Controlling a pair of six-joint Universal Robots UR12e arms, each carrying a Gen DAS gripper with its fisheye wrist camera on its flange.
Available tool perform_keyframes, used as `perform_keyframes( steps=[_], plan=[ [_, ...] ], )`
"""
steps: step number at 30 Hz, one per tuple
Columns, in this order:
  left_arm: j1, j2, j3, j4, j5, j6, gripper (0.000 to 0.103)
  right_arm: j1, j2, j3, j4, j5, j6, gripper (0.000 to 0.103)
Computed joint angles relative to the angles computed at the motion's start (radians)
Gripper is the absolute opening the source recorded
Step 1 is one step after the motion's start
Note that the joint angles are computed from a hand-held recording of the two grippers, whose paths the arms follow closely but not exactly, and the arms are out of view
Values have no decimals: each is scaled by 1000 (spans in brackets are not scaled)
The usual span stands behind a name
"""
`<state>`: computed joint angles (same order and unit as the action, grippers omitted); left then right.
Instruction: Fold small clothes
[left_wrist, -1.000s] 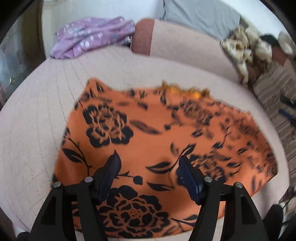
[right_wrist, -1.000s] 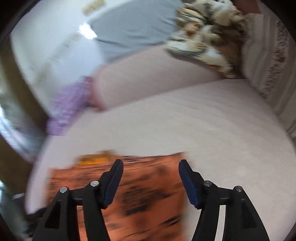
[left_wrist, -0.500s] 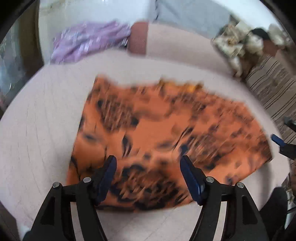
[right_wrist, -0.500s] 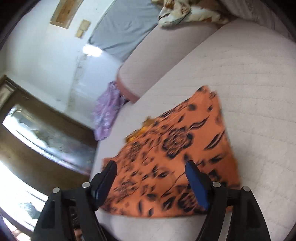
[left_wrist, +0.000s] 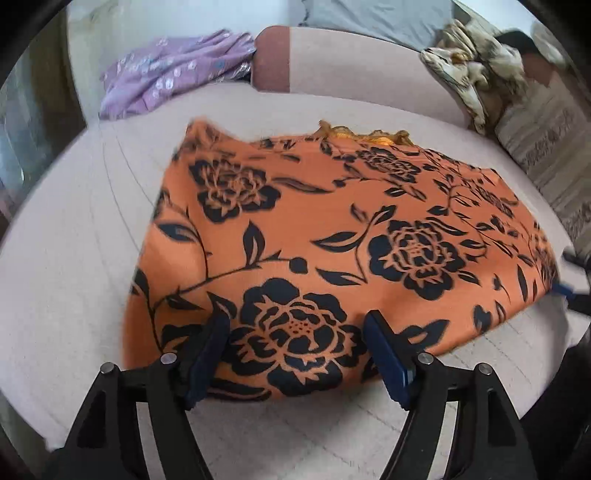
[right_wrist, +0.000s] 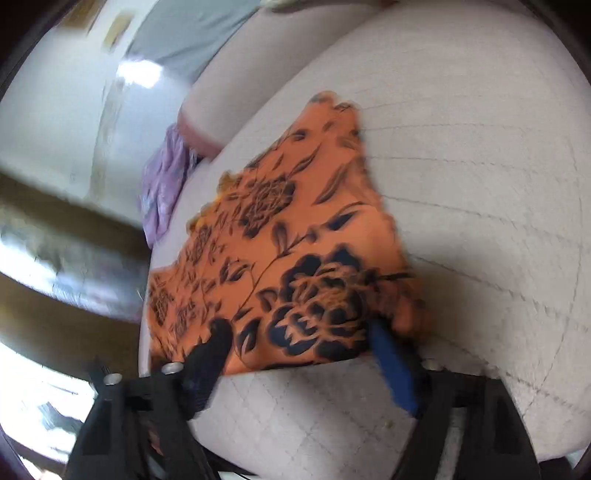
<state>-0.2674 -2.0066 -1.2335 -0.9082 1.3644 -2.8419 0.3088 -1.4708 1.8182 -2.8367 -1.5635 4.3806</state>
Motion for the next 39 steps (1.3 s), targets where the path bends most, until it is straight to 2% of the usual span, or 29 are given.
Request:
perform_keyframes(
  steps=[1, 3, 4, 5, 6, 7, 8, 9, 10, 11, 13, 14, 16, 18, 21, 22, 23, 24, 25, 27, 28, 29, 30, 32, 33, 35, 36, 37, 39],
  plan=[
    [7, 9, -7, 23, -35, -21, 76, 5, -4, -3, -17, -15, 3, 78],
    [16, 18, -22, 103, -71, -59, 76, 20, 5, -69, 33, -57, -96, 78],
    [17, 21, -24, 114, -66, -69, 76, 23, 13, -89, 16, -48, -135, 78],
    [19, 11, -11, 113, -57, -80, 76, 19, 32, -119, -22, -3, -180, 80],
    [18, 3, -1, 83, -25, -108, 77, 13, 45, -134, -49, 40, -204, 83],
    [20, -11, 24, 12, -1, -118, 77, 5, 66, -150, -73, 92, -227, 84],
    [20, -25, 25, -30, 26, -129, 77, 2, 86, -170, -64, 130, -249, 88],
    [23, -19, 19, -31, 16, -98, 77, 1, 107, -184, -13, 159, -268, 90],
    [23, -7, 0, 10, 13, -78, 77, 2, 123, -190, 61, 183, -256, 90],
    [24, -1, 0, 8, 2, -64, 77, 4, 142, -180, 92, 194, -202, 87],
    [40, 7, 1, 48, -73, -71, 77, 12, 129, -180, 59, 150, -188, 87],
    [44, 3, 9, 78, -83, -80, 77, 12, 127, -193, 60, 153, -198, 87],
    [45, -39, 77, 59, -76, -79, 77, 7, 141, -223, 57, 149, -238, 87],
    [42, -88, 156, 2, -54, -78, 77, -8, 137, -237, 69, 158, -274, 87],
    [28, -201, 332, -187, 115, -84, 80, -43, 121, -195, 64, 187, -237, 88],
    [36, -235, 381, -256, 114, -111, 80, -49, 120, -182, 84, 202, -213, 88],
    [49, -245, 407, -284, 72, -164, 79, -55, 120, -160, 92, 217, -188, 86],
    [60, -242, 414, -269, 26, -185, 79, -53, 115, -149, 64, 207, -205, 86],
    [63, -235, 405, -216, 3, -178, 79, -51, 112, -155, 77, 208, -226, 86],
    [59, -231, 393, -100, 7, -128, 79, -53, 109, -178, 119, 220, -260, 86],
    [55, -245, 416, -99, 22, -103, 79, -57, 110, -182, 93, 223, -278, 86],
    [48, -277, 468, -140, 45, -93, 79, -67, 115, -189, 64, 233, -291, 86],
    [42, -316, 536, -216, 78, -86, 79, -80, 118, -191, 46, 244, -290, 86],
    [27, -406, 670, -338, 203, -98, 79, -108, 127, -192, 27, 262, -266, 86],
    [29, -424, 699, -357, 213, -119, 80, -128, 133, -192, 39, 276, -254, 86],
    [38, -419, 694, -333, 189, -178, 80, -158, 143, -164, 41, 256, -161, 85],
    [42, -399, 659, -292, 181, -170, 80, -180, 142, -138, -21, 279, -72, 85],
    [46, -371, 608, -225, 175, -166, 80, -189, 141, -121, -94, 270, -24, 85],
    [50, -347, 567, -179, 176, -155, 80, -195, 145, -126, -147, 240, -29, 86]
  ],
)
